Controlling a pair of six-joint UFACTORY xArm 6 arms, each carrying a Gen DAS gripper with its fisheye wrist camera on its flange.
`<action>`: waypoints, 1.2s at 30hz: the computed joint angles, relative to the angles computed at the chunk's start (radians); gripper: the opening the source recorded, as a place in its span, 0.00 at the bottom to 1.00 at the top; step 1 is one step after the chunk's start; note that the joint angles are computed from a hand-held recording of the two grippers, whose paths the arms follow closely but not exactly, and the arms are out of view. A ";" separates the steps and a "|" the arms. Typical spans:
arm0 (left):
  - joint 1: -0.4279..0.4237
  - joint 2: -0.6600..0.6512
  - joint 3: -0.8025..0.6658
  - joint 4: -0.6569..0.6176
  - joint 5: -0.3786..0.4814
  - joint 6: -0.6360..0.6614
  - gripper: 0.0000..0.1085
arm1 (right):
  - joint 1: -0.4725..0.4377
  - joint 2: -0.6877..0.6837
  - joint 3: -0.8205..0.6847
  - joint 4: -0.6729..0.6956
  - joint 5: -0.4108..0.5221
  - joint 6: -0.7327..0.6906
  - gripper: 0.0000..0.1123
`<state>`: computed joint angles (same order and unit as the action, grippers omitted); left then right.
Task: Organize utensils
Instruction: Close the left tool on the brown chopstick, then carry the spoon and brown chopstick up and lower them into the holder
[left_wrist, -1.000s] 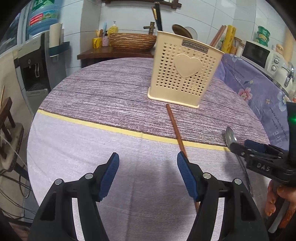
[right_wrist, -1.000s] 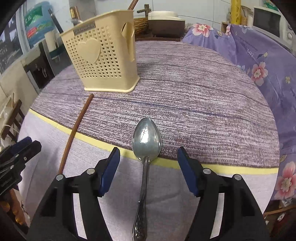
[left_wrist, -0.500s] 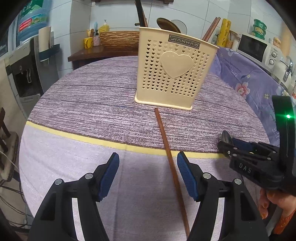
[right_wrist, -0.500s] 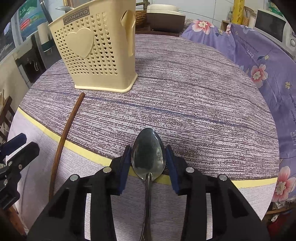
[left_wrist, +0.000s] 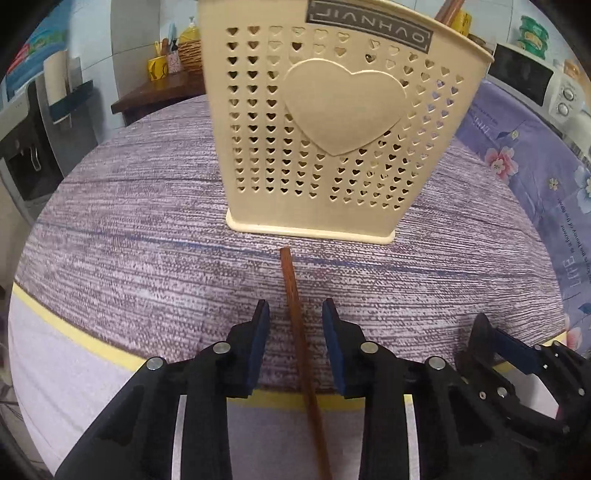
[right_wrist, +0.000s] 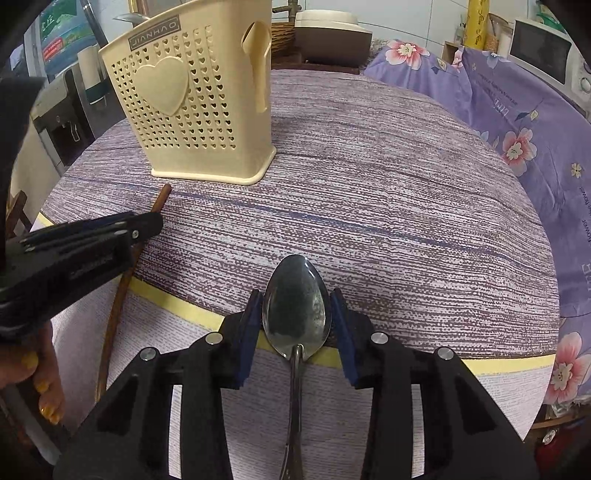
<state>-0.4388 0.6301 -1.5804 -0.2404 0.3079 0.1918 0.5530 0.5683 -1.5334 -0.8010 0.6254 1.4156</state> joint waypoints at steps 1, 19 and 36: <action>0.000 0.003 -0.006 0.002 0.006 -0.003 0.27 | 0.000 0.001 -0.001 0.000 0.001 -0.001 0.34; -0.004 0.035 -0.049 0.268 0.002 -0.222 0.08 | 0.008 0.004 -0.004 -0.021 0.012 0.020 0.34; -0.027 -0.230 0.188 -0.377 -0.186 0.343 0.07 | 0.008 -0.137 0.092 -0.136 -0.087 0.090 0.34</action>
